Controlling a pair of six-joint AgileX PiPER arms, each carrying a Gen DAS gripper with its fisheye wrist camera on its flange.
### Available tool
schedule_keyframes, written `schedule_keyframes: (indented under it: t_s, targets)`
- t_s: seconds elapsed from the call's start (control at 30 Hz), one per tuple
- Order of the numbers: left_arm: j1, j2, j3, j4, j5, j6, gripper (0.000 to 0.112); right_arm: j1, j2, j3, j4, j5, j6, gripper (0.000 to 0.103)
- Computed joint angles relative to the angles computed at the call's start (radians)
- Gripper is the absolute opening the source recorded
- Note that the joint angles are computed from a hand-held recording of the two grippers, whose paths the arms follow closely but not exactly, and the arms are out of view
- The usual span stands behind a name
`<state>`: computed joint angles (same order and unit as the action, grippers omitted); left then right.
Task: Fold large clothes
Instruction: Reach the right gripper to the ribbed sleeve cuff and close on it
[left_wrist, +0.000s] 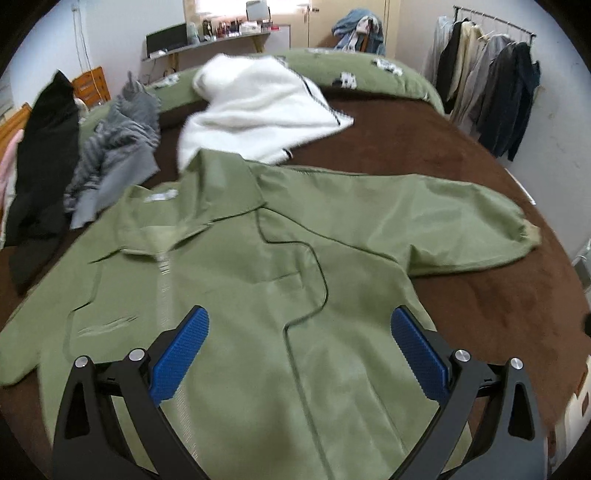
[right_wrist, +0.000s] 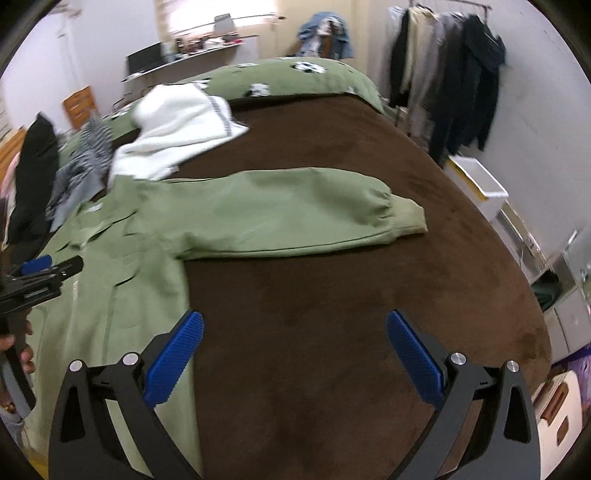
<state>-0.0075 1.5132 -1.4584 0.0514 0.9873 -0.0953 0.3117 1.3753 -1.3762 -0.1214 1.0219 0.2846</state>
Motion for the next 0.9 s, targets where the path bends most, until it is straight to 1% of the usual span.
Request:
schedule_keyframes:
  t_s: [0.07,0.1,0.13,0.2,0.27,0.33,0.37,0.4,0.43,0.53,0.67,0.73,0.9]
  targets:
    - [-0.024,0.084,-0.027,0.053,-0.036,-0.045,0.097,-0.067,0.036,0.011,0.064,-0.039,-0.07,0.098]
    - [-0.047,0.132,-0.048,0.098,-0.059,-0.069,0.097,-0.086,0.053,0.016,0.065,-0.054,-0.076,0.098]
    - [-0.055,0.174,-0.069,0.11,-0.081,-0.075,0.097,-0.099,0.077,0.019,0.043,-0.068,-0.062,0.098]
    - [-0.054,0.239,-0.11,0.101,-0.097,-0.077,0.097,-0.135,0.121,0.025,0.035,-0.102,-0.061,0.098]
    - [-0.056,0.301,-0.147,0.103,-0.106,-0.089,0.097,-0.177,0.156,0.03,0.066,-0.141,-0.083,0.098]
    - [-0.057,0.351,-0.173,0.098,-0.117,-0.088,0.097,-0.242,0.194,0.033,0.164,-0.19,-0.139,0.098]
    - [-0.058,0.361,-0.173,0.102,-0.121,-0.089,0.097,-0.279,0.212,0.039,0.229,-0.222,-0.177,0.098]
    - [-0.064,0.376,-0.171,0.119,-0.126,-0.097,0.098,-0.303,0.228,0.037,0.276,-0.238,-0.202,0.098]
    - [-0.069,0.381,-0.163,0.131,-0.135,-0.1,0.098,-0.341,0.26,0.025,0.363,-0.249,-0.253,0.098]
    - [-0.068,0.374,-0.121,0.138,-0.173,-0.103,0.098,-0.431,0.337,0.006,0.618,-0.259,-0.402,0.098]
    - [-0.055,0.369,-0.093,0.113,-0.204,-0.103,0.098,-0.509,0.392,0.027,0.861,-0.269,-0.517,0.098]
    - [-0.058,0.372,-0.092,0.121,-0.208,-0.111,0.098,-0.537,0.425,0.035,0.954,-0.283,-0.567,0.098]
    - [-0.061,0.371,-0.08,0.137,-0.231,-0.121,0.098,-0.552,0.492,-0.023,1.029,-0.314,-0.621,0.099]
